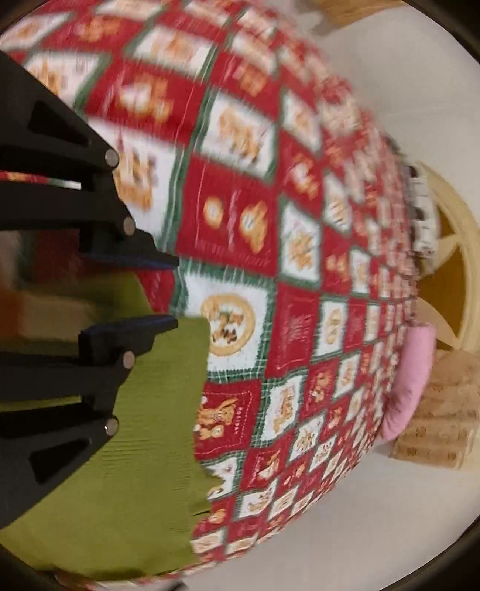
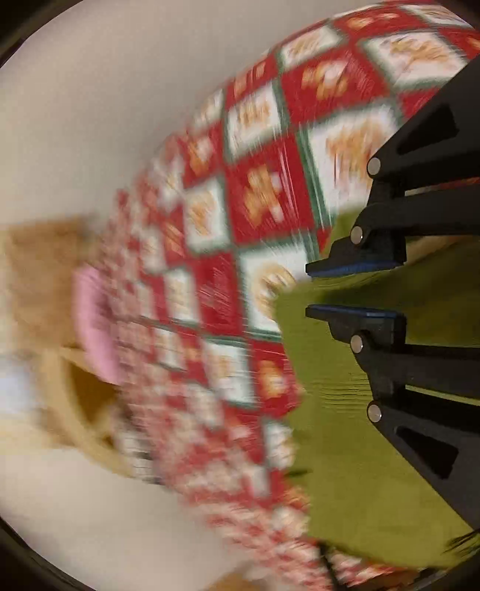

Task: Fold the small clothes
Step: 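Carry the hem over the body toward the collar with both tools and release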

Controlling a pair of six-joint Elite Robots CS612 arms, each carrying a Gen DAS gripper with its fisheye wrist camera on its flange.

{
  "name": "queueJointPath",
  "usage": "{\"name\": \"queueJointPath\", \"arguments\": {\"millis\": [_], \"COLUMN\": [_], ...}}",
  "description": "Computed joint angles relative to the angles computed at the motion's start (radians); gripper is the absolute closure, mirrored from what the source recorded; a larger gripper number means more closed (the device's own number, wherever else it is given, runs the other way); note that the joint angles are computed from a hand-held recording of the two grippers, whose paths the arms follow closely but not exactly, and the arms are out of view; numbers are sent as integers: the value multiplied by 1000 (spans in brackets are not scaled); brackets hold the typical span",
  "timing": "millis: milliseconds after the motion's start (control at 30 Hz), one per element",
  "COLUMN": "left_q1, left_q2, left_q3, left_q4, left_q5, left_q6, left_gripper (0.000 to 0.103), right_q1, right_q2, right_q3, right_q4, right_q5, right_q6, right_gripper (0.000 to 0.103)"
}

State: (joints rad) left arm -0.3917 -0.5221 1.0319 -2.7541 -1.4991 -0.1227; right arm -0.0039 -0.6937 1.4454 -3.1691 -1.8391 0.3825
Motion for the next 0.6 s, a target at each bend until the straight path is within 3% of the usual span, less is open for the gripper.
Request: {"name": "queueJointPath", "arguments": {"millis": [67,133,233,333,433,533,600], "left_q1": [-2,-1,-4,-25,-42,-58,-65], "left_q2": [-32,-71,-118,-149,-160,-163,-163], "left_q3": [60,136,236,316,360,393,409], "left_q4": [-41,-91,-150,-217,-244,-284,-313], "left_q5": [25,-5,-78,-90,-107,-46,-16], "left_q6": [27,35,31,65,87,100,111], "left_gripper": [66,65,64,49,45,44,38], "right_q1": [15,31,46,66,76,63,75], "right_q2": [-38,-75,-103,-118,-113,-122,-125], "right_q3": [54,119,177,218,224,258,288], "right_q4": [-15,-45,-62,-51,13,68,30], "right_q5": [-81,-105,-51,-2,-12,60,30], "right_q6": [10,2,-28,-20,8,53,43], "right_gripper": [87,87,87,87,87,88,89]}}
